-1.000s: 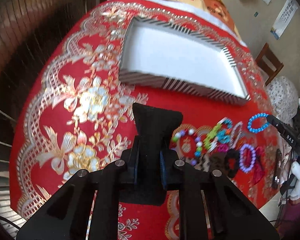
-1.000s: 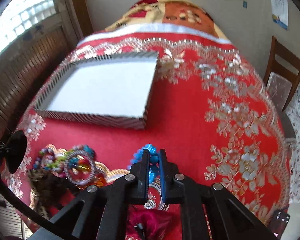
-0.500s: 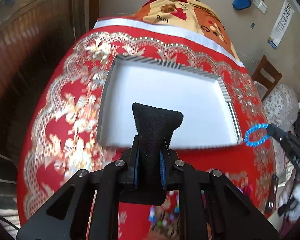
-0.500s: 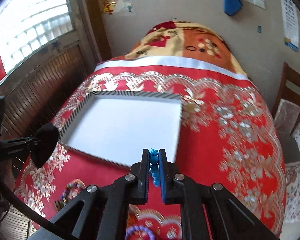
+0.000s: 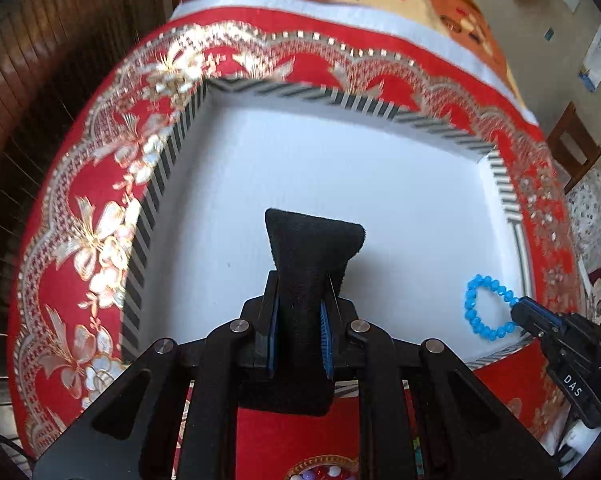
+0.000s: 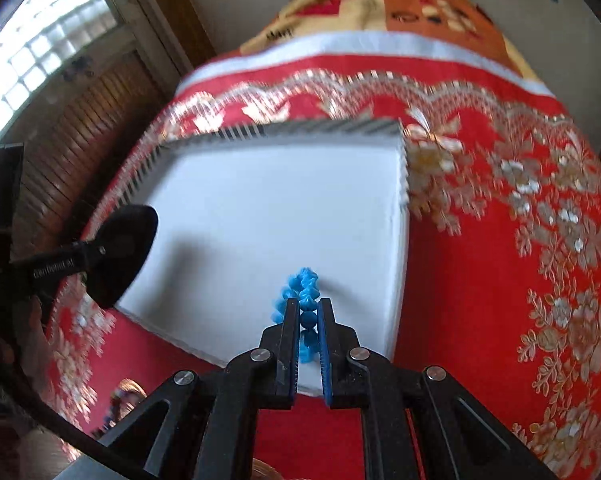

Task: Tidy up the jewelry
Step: 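Carry both items into the tray and open both grippers to release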

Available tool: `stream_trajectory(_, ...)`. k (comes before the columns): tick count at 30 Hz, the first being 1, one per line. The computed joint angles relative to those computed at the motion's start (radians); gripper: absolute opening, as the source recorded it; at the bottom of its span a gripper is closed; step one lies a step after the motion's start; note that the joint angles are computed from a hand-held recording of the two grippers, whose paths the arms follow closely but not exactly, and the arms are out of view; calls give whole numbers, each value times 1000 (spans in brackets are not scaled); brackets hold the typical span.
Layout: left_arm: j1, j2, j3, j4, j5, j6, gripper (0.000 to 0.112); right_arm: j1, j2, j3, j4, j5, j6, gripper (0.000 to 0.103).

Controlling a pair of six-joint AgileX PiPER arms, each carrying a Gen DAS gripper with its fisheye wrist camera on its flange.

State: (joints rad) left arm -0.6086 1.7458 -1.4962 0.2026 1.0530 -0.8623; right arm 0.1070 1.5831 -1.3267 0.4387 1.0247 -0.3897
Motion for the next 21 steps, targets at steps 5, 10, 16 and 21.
stream_trajectory(5, -17, -14, 47, -41, -15, -6, 15, -33, 13, 21, -28, 38, -55, 8)
stream_trajectory(10, -52, -33, 74, -38, -25, -35, 24, -78, -21, 49, -33, 71, -104, 8)
stream_trajectory(16, -68, -89, 129, 8, -77, -101, 50, -90, -82, 74, 0, 54, -101, 16)
stream_trajectory(21, -108, -128, 131, 86, -28, -153, 50, -85, -161, 92, 33, 77, -69, 24)
